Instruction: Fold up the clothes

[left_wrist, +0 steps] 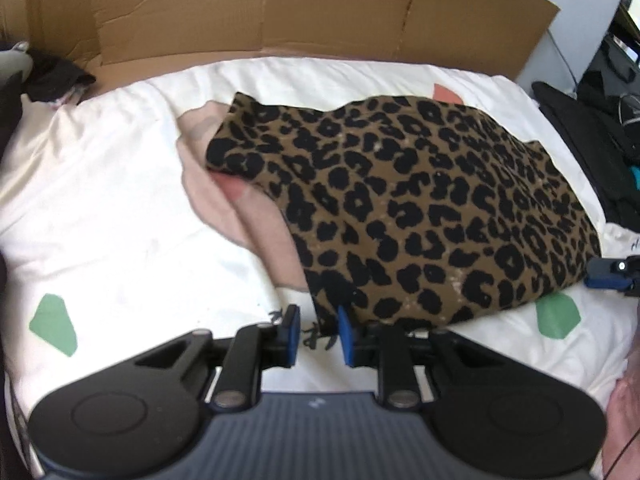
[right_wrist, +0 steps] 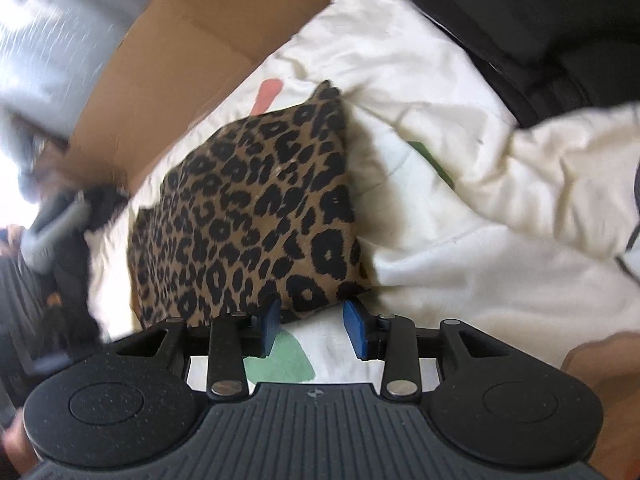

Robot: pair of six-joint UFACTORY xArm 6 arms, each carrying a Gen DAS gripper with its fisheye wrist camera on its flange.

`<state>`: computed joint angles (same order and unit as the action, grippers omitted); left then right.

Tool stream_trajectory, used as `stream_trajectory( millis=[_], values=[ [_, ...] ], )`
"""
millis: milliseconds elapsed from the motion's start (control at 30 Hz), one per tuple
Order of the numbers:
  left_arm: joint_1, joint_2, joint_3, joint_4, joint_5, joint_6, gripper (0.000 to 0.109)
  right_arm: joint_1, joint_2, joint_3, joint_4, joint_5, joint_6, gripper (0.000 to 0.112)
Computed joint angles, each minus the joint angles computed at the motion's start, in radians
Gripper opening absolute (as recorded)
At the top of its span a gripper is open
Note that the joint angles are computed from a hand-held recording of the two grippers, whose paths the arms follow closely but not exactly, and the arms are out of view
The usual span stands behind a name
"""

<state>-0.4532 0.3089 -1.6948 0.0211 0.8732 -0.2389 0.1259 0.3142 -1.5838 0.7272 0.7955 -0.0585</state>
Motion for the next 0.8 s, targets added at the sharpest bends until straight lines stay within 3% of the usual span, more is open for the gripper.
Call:
stream_trajectory(
  millis=[267, 367, 467, 800],
  values=[
    [0.007, 0.008, -0.009, -0.052, -0.008, -0.009, 0.027, -0.010, 0.021, 0.018, 0.130, -0.048, 0.072, 0.041],
    [0.007, 0.011, -0.012, -0.058, -0.005, -0.008, 0.029, -0.011, 0.023, 0.010, 0.124, -0.047, 0.067, 0.022],
    [0.008, 0.011, -0.010, -0.066, -0.006, -0.019, 0.031, -0.015, 0.019, 0.002, 0.131, -0.040, 0.046, 0.014],
    [0.008, 0.005, 0.029, -0.131, -0.050, -0.010, 0.038, -0.016, 0.020, -0.009, 0.118, -0.043, 0.069, 0.015]
  ],
)
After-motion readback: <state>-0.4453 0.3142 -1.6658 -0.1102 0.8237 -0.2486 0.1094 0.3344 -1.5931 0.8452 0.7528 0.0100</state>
